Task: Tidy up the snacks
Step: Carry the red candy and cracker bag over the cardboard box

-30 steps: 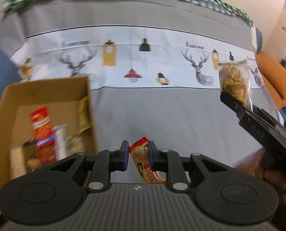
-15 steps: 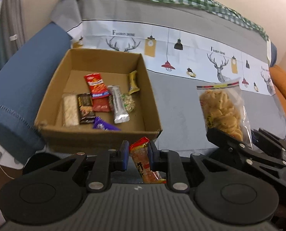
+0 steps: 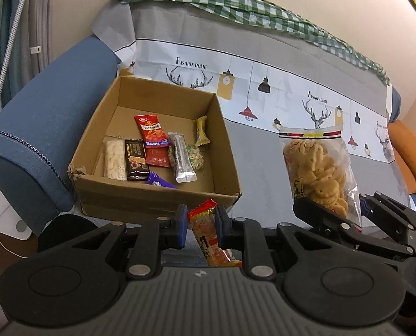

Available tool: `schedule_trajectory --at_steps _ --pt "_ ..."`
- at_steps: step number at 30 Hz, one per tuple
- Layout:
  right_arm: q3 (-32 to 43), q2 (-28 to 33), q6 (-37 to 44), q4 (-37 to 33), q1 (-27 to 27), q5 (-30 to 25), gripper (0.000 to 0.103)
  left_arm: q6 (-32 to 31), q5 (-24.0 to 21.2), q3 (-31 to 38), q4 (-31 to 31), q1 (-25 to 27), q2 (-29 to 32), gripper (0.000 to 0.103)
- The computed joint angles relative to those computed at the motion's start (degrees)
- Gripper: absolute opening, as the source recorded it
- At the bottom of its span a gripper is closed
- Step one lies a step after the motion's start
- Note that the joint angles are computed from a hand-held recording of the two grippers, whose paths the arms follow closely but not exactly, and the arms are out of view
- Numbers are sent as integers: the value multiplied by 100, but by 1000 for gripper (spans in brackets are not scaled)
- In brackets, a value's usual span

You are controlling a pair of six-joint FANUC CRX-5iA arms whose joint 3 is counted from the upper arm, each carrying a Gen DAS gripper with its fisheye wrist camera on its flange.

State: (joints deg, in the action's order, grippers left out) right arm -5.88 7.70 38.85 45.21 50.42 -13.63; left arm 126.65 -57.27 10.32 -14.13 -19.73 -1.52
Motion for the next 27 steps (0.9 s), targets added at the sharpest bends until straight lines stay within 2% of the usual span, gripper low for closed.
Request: schedule_trajectory --at_steps 5,27 --pt "22 15 26 0 25 -67 49 -14 58 -47 22 34 -24 22" --pt "573 236 1181 -1312 156 -602 49 -54 11 53 135 177 157 22"
